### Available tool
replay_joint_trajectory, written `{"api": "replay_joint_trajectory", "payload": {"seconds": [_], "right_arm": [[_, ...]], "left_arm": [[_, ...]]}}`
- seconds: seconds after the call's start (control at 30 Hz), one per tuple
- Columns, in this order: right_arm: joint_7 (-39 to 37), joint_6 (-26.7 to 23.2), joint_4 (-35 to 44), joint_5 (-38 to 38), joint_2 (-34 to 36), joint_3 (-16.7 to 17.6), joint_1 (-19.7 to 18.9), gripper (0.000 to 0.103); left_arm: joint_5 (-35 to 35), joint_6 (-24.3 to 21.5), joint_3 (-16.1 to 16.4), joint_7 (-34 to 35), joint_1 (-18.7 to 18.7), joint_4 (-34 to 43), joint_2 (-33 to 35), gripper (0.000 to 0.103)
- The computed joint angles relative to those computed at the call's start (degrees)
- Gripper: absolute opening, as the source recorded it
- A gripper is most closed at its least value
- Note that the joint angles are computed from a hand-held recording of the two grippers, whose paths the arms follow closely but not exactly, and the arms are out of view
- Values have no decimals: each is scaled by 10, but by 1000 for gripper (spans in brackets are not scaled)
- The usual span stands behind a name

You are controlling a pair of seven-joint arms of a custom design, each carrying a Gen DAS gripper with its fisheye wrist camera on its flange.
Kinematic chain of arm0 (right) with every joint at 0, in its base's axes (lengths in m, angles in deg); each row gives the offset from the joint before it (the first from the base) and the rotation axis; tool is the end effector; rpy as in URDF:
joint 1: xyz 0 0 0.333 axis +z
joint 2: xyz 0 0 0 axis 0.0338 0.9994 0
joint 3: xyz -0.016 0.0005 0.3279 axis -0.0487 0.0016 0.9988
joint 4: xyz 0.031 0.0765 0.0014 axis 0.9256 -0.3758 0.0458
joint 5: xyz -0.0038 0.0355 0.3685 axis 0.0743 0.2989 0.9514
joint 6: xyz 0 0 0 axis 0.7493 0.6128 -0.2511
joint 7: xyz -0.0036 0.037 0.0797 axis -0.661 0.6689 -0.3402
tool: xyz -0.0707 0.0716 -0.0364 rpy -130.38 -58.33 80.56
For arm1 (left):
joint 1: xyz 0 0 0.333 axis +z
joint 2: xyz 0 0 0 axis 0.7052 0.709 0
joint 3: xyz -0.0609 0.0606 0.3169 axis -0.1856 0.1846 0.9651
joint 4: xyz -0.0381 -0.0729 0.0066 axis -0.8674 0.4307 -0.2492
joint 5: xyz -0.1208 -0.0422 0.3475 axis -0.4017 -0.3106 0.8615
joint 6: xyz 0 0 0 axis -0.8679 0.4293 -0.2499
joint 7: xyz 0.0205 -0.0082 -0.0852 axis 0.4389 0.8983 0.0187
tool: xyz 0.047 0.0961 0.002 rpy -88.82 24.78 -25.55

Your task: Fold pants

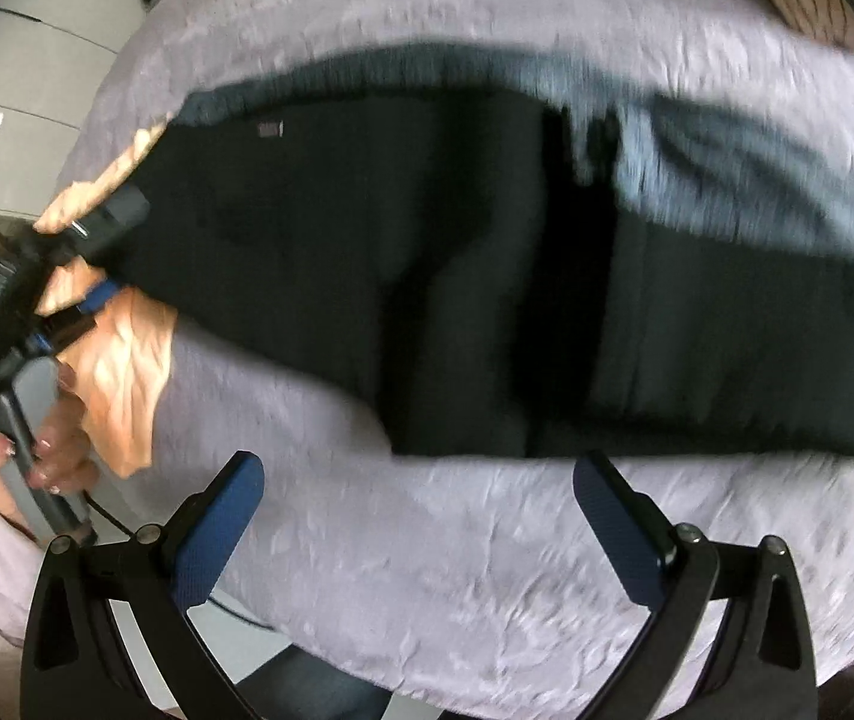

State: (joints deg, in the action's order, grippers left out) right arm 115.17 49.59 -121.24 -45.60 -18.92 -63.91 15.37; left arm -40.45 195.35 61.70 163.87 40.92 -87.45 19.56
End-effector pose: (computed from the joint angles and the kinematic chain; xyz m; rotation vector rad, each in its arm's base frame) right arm 0.3931 0.1495 0.4828 -1.5348 2.4355 0.2080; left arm 0.5370 -0.1508 0.4329 1.7448 -2.1577 0.7320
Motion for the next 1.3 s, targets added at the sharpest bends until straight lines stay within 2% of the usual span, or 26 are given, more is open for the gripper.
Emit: {"api": "replay_joint_trajectory", "payload": {"seconds": [0.03,0.07,0.13,0.17,0.2,0.27,0.33,0.4,0.43,0.5,0.57,0.7,0.93,1.0,1.03,1.07,1.17,1.3], "right_arm": [[-5,-2,12,-12,8,-2,-5,103],[-9,-2,26,-26,18,-4,-11,103],[-20,-1,54,-42,36,-8,-18,103],[-31,0,73,-48,49,-12,-20,103],[-41,-2,93,-51,63,-15,-21,103],[-66,-7,137,-46,94,-24,-21,103],[-94,-21,187,-31,129,-31,-19,103],[-125,-45,247,-12,171,-36,-17,103],[-147,-63,288,6,200,-38,-15,103],[-179,-103,364,35,253,-38,-14,103],[-194,-146,441,50,309,-34,-13,103],[-210,-223,588,49,417,-21,-1,103],[-186,-378,834,26,598,-13,26,103],[-176,-408,862,17,620,-16,30,91],[-176,-399,846,23,613,-15,27,60],[-177,-381,810,47,596,-10,17,21],[-195,-309,703,69,528,-14,8,19],[-245,-213,559,122,423,-14,-13,18]], "left_arm": [[26,5,1,-24,-3,3,10,86],[63,19,1,-54,-8,2,16,70],[112,40,0,-83,-11,-4,18,51],[116,53,-2,-80,-10,-10,13,44],[126,71,-5,-76,-12,-21,3,41],[186,127,-12,-68,-27,-51,-24,38],[297,222,-20,-80,-48,-104,-57,38],[433,306,-27,-126,-58,-154,-81,38],[505,336,-31,-158,-55,-173,-89,38],[604,360,-32,-210,-48,-187,-93,38],[636,366,-25,-224,-50,-191,-93,38],[621,357,-14,-217,-65,-181,-87,38],[630,360,-11,-232,-70,-182,-90,38],[624,359,-10,-226,-73,-180,-88,38],[609,356,-8,-212,-77,-182,-90,38],[591,354,-6,-194,-83,-184,-94,38],[610,368,-13,-203,-82,-195,-114,38],[539,370,3,-153,-117,-194,-141,38]]}}
